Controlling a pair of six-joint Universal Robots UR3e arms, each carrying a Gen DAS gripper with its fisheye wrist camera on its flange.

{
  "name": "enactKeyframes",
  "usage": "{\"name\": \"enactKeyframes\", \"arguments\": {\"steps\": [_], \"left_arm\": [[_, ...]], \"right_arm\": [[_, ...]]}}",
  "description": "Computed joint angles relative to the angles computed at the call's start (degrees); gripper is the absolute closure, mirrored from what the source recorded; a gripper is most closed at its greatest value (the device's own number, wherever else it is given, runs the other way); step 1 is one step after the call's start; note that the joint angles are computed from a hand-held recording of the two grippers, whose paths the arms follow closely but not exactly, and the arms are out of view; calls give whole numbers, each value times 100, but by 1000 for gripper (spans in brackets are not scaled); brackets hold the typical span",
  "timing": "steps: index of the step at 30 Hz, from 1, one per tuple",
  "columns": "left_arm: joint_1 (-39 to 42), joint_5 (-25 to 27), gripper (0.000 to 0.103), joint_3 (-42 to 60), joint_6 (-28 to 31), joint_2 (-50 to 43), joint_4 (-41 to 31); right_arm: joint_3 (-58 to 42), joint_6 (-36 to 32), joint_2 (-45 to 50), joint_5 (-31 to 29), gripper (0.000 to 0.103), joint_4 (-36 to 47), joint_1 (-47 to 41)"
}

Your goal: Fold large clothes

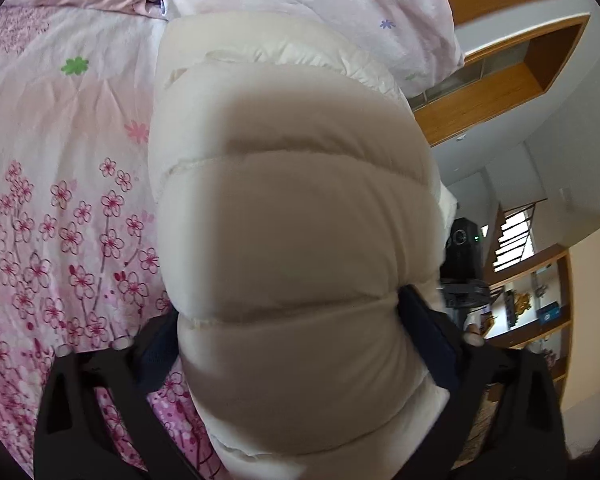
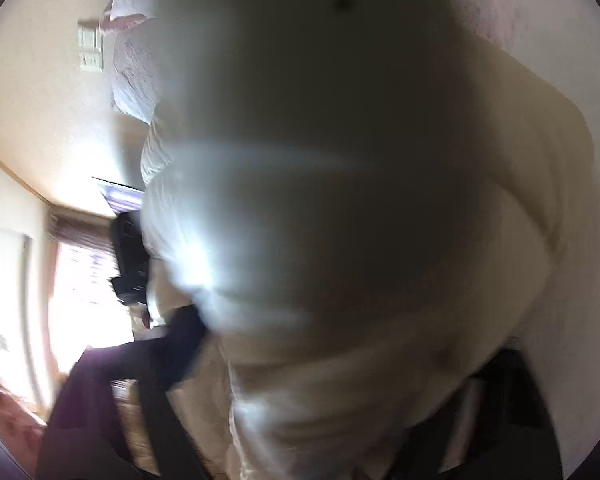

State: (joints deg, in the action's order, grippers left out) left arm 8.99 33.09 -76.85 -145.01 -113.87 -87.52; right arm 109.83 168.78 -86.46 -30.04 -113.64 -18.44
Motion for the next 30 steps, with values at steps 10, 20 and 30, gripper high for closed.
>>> {"name": "enactKeyframes", "arguments": {"steps": [10, 20, 30], "left_arm": [[494, -320, 53, -126, 1088, 489, -723], [1430, -114, 54, 407, 455, 482, 26], [1349, 1002, 38, 959, -740, -605, 1499]], "right_arm": [[-348, 1013, -92, 12, 72, -1055, 546], [-4000, 2774, 2772, -170, 72, -2071, 1950], [-6022, 4281, 4655, -1088, 41, -1953, 2539]]}}
